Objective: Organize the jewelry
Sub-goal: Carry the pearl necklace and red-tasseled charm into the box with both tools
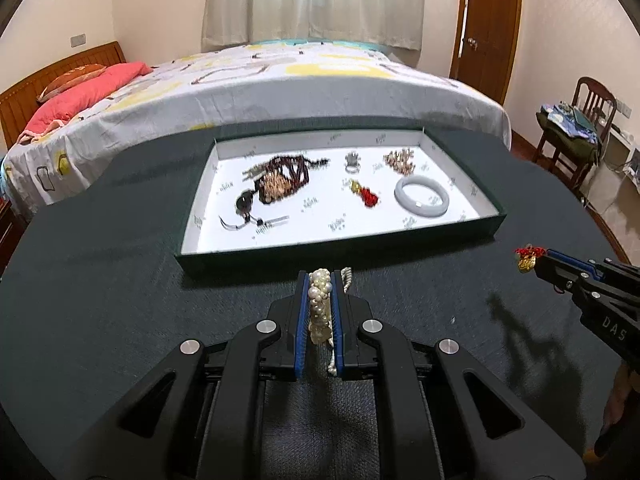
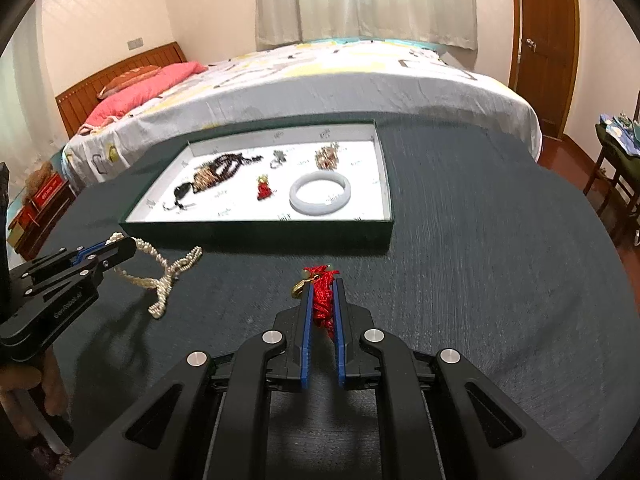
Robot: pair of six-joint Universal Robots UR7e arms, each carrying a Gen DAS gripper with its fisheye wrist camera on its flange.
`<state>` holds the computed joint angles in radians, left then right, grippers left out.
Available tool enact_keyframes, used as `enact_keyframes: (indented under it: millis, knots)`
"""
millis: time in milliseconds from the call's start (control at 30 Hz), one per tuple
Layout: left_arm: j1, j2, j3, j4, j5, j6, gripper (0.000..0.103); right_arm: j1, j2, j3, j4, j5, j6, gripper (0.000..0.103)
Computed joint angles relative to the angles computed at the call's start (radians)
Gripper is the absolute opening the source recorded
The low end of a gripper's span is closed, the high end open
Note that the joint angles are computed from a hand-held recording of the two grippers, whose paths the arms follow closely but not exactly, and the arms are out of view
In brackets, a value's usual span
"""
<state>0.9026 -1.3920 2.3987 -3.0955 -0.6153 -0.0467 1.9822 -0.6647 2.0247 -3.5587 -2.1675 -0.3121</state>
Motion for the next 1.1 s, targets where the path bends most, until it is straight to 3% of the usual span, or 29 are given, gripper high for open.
enact_keyframes:
  millis: [267, 633, 833, 1100]
  knots:
    - [-0.037, -0.035, -0.01, -0.033, 0.013, 0.044, 0.011, 0.031, -0.013, -0.021, -0.005, 0.036, -0.009, 0.01]
    - [-0.026, 0.029, -0.12, -0.203, 0.029, 0.236, 0.011, 0.072, 0.047, -0.179, 0.024, 0.094, -0.057, 0.01]
    - [0.022, 0.11, -0.204, -0.294, 0.024, 0.321, 0.011, 0.068, 0.112, -0.284, 0.041, 0.107, -0.067, 0.01]
    - [0.13, 0.21, -0.271, -0.294, 0.0, 0.292, 0.011, 0.032, 0.221, -0.393, 0.113, 0.078, -0.075, 0.01]
